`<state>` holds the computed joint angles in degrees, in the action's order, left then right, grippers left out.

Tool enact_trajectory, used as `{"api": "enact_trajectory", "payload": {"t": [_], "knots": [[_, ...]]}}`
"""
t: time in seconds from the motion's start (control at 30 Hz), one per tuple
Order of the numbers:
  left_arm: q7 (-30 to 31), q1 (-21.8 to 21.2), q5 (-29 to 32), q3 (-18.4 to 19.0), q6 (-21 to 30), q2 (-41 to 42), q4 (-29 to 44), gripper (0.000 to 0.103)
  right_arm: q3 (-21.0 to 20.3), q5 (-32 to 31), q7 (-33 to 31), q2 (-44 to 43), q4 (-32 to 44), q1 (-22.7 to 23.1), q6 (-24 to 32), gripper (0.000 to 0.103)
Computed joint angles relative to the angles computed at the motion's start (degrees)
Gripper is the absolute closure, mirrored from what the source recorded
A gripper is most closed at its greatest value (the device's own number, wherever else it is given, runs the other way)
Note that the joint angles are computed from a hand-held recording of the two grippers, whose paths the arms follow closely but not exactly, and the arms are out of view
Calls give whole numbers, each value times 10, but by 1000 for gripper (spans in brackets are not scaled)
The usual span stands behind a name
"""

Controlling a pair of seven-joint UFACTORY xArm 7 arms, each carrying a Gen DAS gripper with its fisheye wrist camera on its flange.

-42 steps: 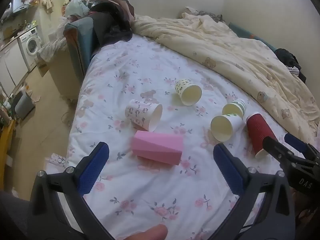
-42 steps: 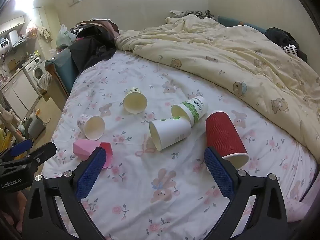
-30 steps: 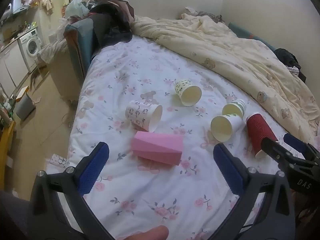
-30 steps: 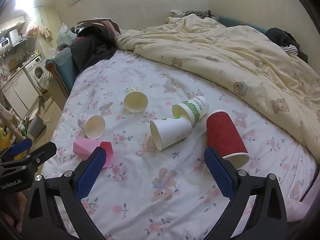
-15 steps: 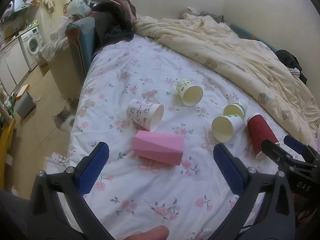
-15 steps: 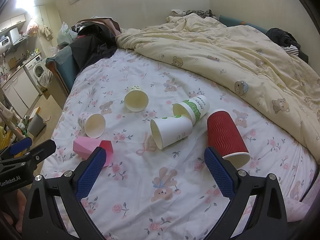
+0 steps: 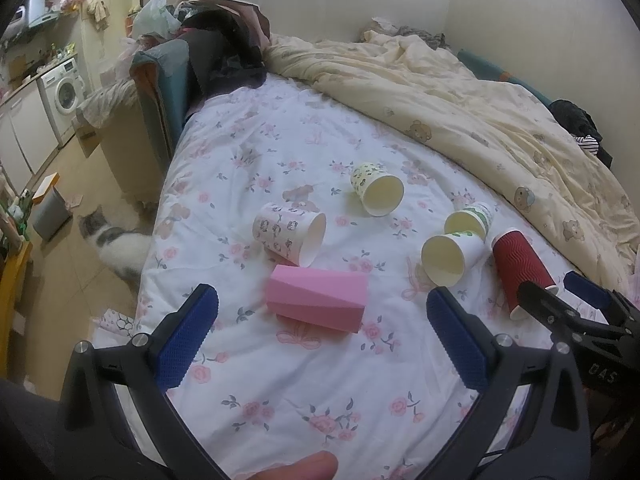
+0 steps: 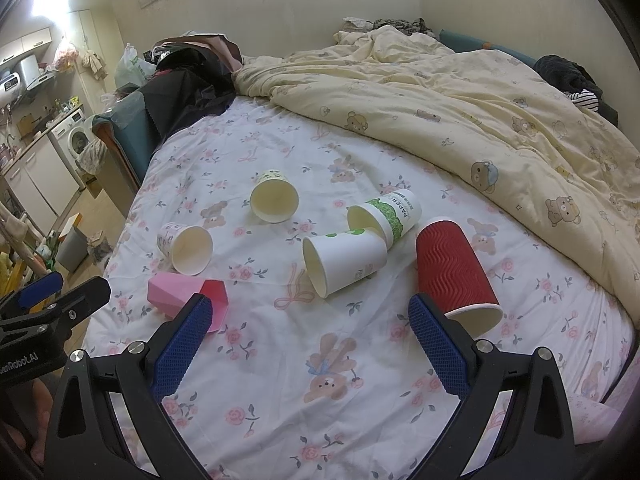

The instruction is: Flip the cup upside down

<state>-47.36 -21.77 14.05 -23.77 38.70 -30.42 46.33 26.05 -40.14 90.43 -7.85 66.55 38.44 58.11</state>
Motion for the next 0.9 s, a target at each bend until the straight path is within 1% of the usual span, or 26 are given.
{"api": "enact_trajectory", "payload": {"t": [0.4,0.9], "knots": [[-4,2,11,-5,4,3,6,0,-2,0,3,1,-2,2,-5,2],[-6,0,5,0,5,-3,1,0,-1,1,3,1,-2,2,-4,2]]}}
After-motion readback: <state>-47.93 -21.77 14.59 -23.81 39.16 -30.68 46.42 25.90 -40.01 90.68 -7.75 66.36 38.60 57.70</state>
